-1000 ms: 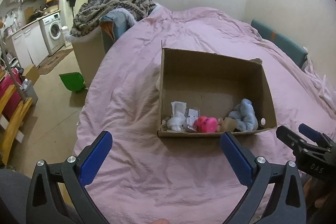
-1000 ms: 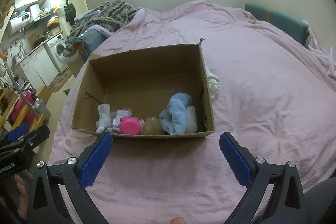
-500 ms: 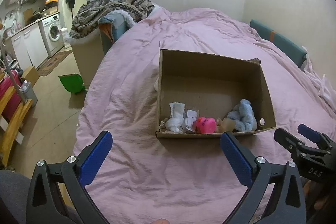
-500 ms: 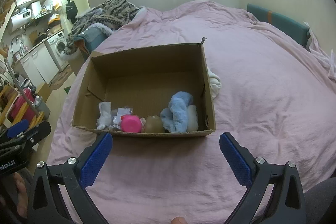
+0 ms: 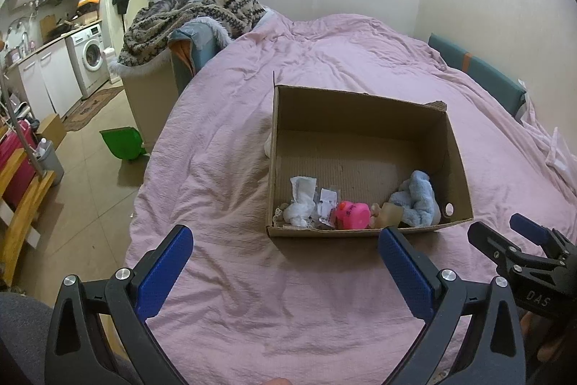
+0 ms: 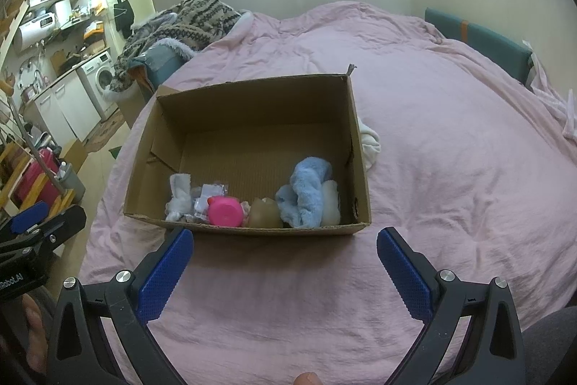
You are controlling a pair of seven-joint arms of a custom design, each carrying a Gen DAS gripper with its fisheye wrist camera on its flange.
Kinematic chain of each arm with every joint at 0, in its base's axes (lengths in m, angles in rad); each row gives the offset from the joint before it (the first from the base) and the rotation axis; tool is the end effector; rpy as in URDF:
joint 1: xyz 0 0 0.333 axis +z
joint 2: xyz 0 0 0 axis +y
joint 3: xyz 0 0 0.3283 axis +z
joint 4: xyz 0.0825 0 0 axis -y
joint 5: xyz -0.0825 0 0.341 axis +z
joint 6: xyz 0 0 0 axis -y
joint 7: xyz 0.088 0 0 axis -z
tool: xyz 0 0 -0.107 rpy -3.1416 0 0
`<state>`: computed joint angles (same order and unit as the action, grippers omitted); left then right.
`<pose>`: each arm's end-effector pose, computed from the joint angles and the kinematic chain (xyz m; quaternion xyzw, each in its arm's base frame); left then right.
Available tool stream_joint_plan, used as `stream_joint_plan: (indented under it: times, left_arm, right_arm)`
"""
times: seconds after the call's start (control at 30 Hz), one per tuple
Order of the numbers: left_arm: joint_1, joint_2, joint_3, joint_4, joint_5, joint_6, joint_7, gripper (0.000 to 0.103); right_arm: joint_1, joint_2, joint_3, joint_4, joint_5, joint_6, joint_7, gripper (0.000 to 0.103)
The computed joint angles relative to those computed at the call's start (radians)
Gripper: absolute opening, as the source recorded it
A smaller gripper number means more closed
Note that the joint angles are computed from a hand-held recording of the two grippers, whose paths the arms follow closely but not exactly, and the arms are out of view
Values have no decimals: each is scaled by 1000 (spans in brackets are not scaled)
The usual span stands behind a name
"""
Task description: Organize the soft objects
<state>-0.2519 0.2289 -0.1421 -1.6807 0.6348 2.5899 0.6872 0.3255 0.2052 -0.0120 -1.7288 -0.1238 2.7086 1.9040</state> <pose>0.5885 -0.2460 0.5689 -0.6739 0.6249 -0.2837 0.2736 0.6009 0.2002 0.5784 -0.6775 0.6299 -0.2095 0.3168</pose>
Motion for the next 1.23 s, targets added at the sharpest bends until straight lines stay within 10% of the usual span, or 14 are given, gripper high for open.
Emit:
stream_joint_plan:
  times: [1.23]
  left_arm:
    - [0, 3, -4, 0, -30, 12, 15, 103]
  right_arm:
    - [-5, 6, 0, 7, 23, -5, -12, 103]
